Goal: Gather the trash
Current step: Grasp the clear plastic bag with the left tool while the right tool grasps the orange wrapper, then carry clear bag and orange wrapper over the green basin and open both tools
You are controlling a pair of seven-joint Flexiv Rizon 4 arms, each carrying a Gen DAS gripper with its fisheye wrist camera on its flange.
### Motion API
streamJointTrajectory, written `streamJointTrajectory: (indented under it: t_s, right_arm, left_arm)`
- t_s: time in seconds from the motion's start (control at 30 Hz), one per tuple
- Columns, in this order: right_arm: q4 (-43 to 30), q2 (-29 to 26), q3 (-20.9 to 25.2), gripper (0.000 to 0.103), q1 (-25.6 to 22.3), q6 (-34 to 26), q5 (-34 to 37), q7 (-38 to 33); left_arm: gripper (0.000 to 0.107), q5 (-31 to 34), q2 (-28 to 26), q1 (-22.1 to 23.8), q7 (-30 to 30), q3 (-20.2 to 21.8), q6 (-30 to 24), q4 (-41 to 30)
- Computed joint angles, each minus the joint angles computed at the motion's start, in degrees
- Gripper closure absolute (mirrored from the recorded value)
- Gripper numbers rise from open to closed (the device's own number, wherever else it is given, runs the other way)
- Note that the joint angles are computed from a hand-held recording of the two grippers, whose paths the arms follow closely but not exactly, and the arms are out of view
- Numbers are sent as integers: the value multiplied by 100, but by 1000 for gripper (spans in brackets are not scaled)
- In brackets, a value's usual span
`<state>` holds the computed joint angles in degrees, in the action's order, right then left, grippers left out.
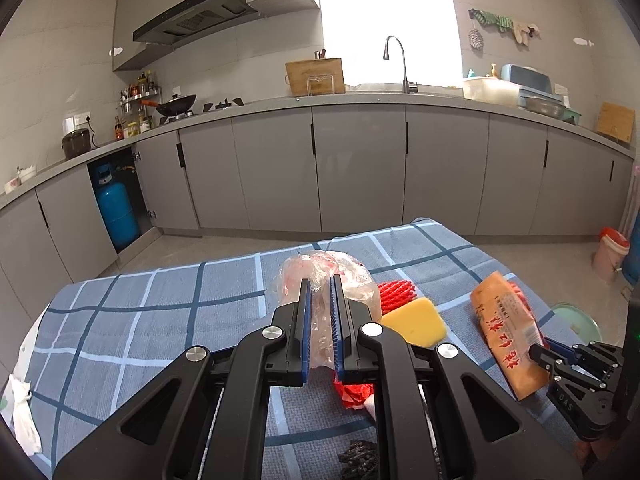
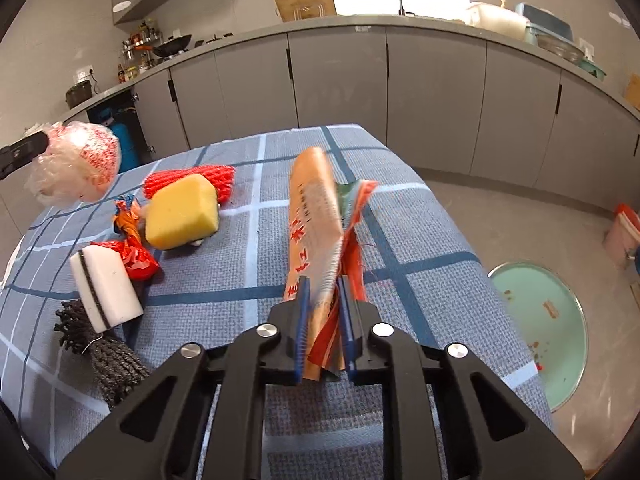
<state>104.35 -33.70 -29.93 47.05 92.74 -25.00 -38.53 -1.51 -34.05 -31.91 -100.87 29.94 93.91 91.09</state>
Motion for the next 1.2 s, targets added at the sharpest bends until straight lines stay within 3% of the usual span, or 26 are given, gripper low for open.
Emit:
streamJointTrajectory:
  t_s: [0.57,0.83,1.2]
  right_arm:
    - [435,47,-1481,92,1238,568,1078,-717]
    - [676,106,-2299,92,1817,602,1802,-1140]
    - [967,89,-2959,92,2136,650,2461,-1469]
  left_arm:
    - [97,-75,-121,-134,190,-79,125,-390]
    - [97,-176,-300,-60,477,-451,104,-812]
    - [97,-223,-581,40,893,-1023,-13,-1407]
